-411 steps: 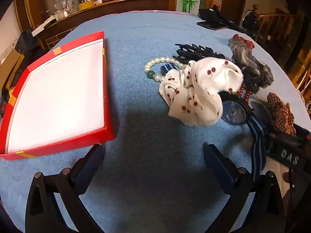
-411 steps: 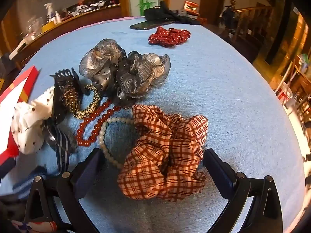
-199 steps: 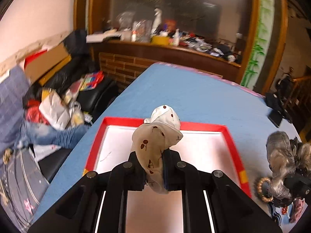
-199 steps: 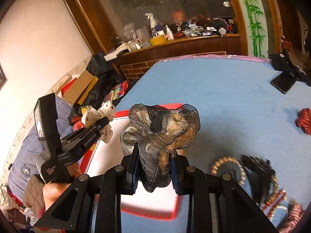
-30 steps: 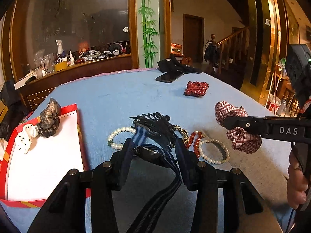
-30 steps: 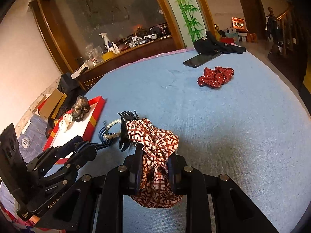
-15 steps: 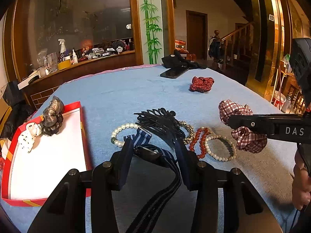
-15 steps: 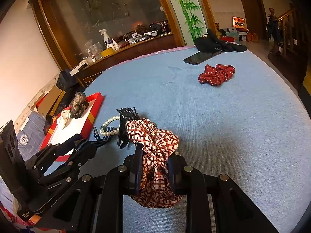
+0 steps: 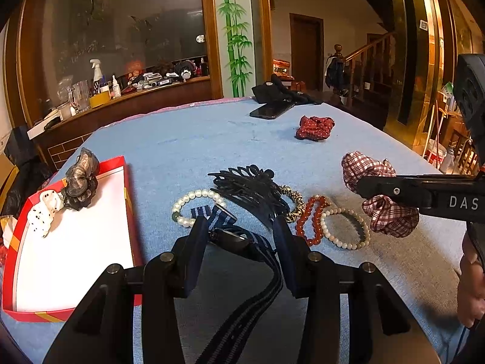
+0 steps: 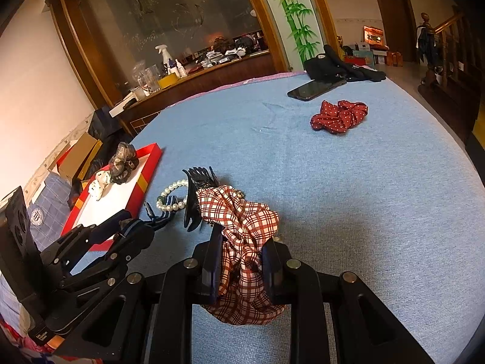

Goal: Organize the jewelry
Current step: 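Lift the plaid scrunchie and the watch off the table, then carry the plaid scrunchie and the watch over the red box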

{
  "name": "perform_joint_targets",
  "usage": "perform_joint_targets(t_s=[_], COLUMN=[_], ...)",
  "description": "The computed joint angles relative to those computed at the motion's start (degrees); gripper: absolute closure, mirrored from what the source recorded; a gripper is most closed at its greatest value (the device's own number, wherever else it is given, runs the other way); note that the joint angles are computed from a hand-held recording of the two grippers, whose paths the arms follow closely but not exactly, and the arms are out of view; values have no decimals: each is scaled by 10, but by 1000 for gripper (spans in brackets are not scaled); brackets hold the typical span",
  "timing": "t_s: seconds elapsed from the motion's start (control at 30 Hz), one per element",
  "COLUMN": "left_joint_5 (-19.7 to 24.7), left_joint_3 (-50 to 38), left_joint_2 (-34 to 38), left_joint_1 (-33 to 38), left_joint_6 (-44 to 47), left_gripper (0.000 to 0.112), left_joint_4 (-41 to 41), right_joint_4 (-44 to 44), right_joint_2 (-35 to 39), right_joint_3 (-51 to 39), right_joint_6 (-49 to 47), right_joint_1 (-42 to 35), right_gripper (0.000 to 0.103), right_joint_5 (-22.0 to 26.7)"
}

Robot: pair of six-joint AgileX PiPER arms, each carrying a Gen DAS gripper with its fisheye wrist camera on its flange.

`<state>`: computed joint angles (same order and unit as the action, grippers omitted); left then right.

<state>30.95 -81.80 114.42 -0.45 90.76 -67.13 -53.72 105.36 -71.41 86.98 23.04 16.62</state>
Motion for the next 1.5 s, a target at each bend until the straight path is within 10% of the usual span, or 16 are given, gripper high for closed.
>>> perform_joint_targets(t_s=[1.03, 1.5], left_joint_5=[5, 24], left_joint_3=[-2, -3], left_joint_2=[-4, -28], left_joint_1=[6, 25], left_joint_6=[2, 10], left_gripper=[70, 69], left_joint_4=[-8, -28], right_joint_4=[-16, 117], right_joint_2=[-1, 12], right_joint_3=[4, -30], right_joint_6=[8, -113], right_joint_1=[1, -13], right_gripper=[79, 79], right_joint_5=[-5, -10])
